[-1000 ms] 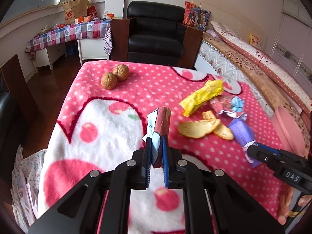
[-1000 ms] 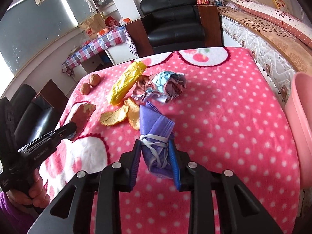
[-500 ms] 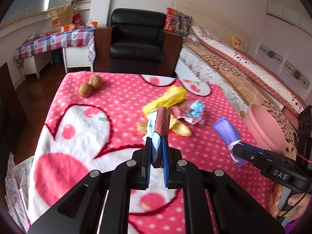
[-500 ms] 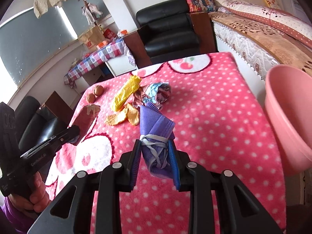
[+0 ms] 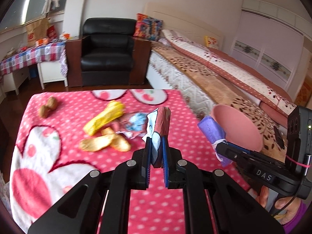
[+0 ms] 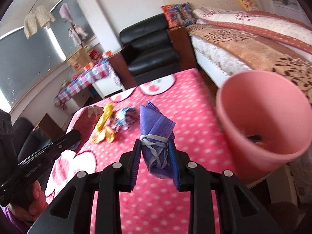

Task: Collect trash
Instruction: 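Carry the purple net and red wrapper over the pink bucket with both tools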

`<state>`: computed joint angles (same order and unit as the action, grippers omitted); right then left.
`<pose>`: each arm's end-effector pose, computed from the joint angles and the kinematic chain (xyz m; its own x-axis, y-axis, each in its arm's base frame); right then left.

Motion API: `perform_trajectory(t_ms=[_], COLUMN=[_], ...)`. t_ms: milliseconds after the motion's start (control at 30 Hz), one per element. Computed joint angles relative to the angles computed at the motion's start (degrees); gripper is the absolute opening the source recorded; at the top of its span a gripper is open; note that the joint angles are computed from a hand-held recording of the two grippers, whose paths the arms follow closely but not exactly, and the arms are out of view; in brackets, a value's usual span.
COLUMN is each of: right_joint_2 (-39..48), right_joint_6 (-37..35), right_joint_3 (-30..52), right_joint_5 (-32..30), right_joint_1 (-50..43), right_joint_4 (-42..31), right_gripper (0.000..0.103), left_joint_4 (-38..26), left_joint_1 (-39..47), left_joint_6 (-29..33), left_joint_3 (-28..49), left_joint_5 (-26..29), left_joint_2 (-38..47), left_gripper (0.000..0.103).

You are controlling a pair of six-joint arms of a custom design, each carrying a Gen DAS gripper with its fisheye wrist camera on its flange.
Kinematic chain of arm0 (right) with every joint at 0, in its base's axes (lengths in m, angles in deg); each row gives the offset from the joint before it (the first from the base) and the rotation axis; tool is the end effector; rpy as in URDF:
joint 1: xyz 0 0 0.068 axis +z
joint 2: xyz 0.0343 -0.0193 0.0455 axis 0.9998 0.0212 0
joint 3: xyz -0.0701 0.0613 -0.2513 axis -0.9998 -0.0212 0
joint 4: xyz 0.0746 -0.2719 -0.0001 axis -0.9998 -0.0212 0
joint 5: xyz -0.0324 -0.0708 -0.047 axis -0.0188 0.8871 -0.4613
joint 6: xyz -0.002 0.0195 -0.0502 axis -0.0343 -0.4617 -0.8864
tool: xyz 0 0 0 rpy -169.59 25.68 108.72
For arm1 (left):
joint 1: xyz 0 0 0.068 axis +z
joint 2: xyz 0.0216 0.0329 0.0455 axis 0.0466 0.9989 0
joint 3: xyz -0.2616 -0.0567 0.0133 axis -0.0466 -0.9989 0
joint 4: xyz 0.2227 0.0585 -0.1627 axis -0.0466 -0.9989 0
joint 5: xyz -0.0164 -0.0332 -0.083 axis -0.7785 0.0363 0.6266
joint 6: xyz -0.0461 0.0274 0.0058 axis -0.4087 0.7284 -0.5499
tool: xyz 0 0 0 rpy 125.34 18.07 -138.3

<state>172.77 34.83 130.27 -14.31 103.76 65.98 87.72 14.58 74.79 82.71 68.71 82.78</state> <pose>0.3234 0.0940 0.1173 -0.7080 0.1420 -0.6918 -0.1848 0.9082 0.3755 0.2970 0.0480 0.1386 -0.6339 -0.0622 -0.7709 0.1546 0.9665 -0.2051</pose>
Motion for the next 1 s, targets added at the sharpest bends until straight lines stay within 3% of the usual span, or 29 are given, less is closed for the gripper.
perform_trajectory(t_ms=[433, 1000], right_joint_2=[-3.2, -0.1], right_joint_6=[0.7, -0.1], right_joint_3=[-2.8, -1.8], right_joint_5=[-1.3, -0.9], right_joint_1=[-11.7, -20.6], right_joint_4=[1.0, 2.4], right_gripper=[0.027, 0.027], left_joint_4=[2.0, 0.4], left_joint_1=[-14.2, -24.7], left_joint_6=[-3.4, -6.9], left_joint_3=[4.3, 14.5], left_joint_5=[-3.9, -6.9], left_joint_2=[2.9, 13.5], left_gripper=[0.01, 0.01])
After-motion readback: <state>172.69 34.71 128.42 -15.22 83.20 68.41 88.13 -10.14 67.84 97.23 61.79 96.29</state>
